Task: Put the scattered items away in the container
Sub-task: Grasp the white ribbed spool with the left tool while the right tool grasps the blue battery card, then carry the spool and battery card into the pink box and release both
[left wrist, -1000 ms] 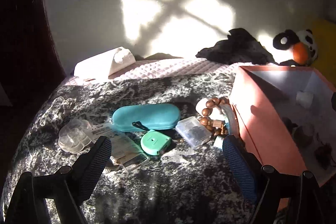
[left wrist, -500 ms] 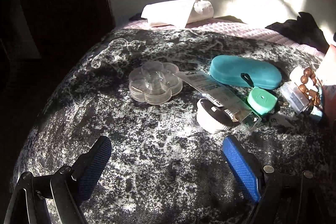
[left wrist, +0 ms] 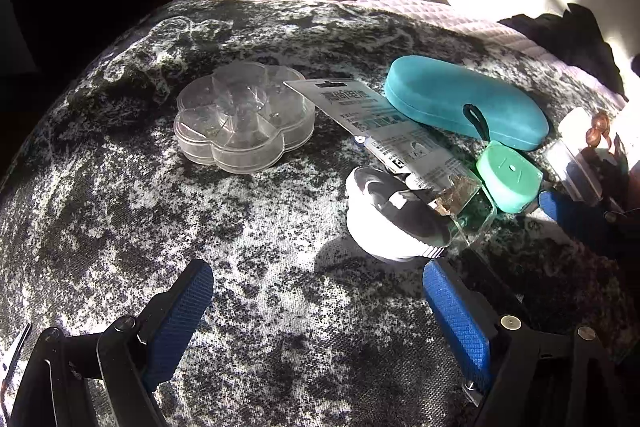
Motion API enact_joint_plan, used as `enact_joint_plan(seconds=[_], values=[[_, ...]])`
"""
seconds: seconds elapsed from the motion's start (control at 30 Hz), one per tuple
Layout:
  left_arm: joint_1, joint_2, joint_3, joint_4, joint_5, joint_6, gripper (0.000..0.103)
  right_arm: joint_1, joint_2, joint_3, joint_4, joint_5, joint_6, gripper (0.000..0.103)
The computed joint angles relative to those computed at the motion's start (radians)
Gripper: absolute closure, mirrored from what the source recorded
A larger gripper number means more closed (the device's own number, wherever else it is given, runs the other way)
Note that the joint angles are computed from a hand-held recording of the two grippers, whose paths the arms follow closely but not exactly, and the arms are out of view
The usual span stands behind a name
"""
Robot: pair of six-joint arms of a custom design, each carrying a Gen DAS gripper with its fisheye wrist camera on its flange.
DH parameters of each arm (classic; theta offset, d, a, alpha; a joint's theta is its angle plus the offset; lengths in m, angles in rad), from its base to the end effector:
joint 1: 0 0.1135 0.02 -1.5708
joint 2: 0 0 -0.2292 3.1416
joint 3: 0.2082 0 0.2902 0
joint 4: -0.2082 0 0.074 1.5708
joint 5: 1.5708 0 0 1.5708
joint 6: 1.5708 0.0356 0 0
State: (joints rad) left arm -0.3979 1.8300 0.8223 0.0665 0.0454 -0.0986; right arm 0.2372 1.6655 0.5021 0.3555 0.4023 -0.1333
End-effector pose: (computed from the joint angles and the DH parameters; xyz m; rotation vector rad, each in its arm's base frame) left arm 0.3179 -0.1354 0.0384 0.3957 2.4989 -0.2581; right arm 0.2784 0.0530 0.0276 -0.2417 2.3242 -0.4258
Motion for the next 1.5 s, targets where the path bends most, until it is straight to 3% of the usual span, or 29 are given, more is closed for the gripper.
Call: enact_joint_plan(seconds=[0.07, 0.13, 0.17, 0.27, 0.43, 0.63, 0.8, 0.83, 0.9, 0.93, 0.97, 1.0, 1.2, 1.5], values=[[0.021, 0.015, 0.021, -0.015, 0.032, -0.004, 0.014, -0.017, 0.052, 0.042, 0.010, -0.048, -0.014, 0.074], [0.032, 0.020, 0.033, -0.025, 0.048, -0.015, 0.014, -0.020, 0.052, 0.042, 0.021, -0.082, -0.018, 0.094], [0.031, 0.018, 0.035, -0.026, 0.050, -0.018, 0.014, -0.019, 0.049, 0.039, 0.028, -0.090, -0.020, 0.096], [0.020, 0.014, 0.037, -0.024, 0.050, -0.029, 0.014, -0.027, 0.013, 0.011, 0.039, -0.118, -0.016, 0.099], [-0.022, 0.035, 0.055, -0.016, 0.040, -0.049, 0.014, -0.092, -0.186, -0.089, -0.043, -0.183, 0.026, 0.103], [-0.067, 0.109, 0.121, -0.022, -0.018, -0.069, 0.014, -0.149, -0.526, -0.217, -0.249, -0.203, 0.037, 0.103], [-0.057, 0.216, 0.211, -0.051, 0.002, -0.085, 0.012, -0.172, -0.776, -0.292, -0.413, -0.234, 0.031, 0.103], [-0.069, 0.224, 0.209, -0.035, -0.027, -0.068, 0.015, -0.175, -0.813, -0.302, -0.439, -0.238, 0.027, 0.103], [-0.092, 0.219, 0.186, 0.005, -0.075, -0.035, 0.049, -0.185, -0.874, -0.317, -0.488, -0.249, 0.028, 0.103], [-0.096, 0.207, 0.174, 0.013, -0.083, -0.028, 0.058, -0.187, -0.901, -0.323, -0.511, -0.250, 0.029, 0.103], [-0.090, 0.195, 0.164, 0.013, -0.073, -0.027, 0.076, -0.188, -0.929, -0.329, -0.533, -0.248, 0.029, 0.103], [-0.084, 0.182, 0.155, 0.012, -0.063, -0.026, 0.080, -0.188, -0.960, -0.334, -0.558, -0.246, 0.028, 0.103], [-0.050, 0.072, 0.056, 0.014, -0.034, -0.014, 0.080, -0.125, -1.160, -0.351, -0.738, -0.202, 0.065, 0.103], [-0.033, -0.226, -0.157, -0.020, -0.017, 0.031, 0.080, 0.071, -1.456, -0.334, -1.058, -0.068, 0.163, 0.103]])
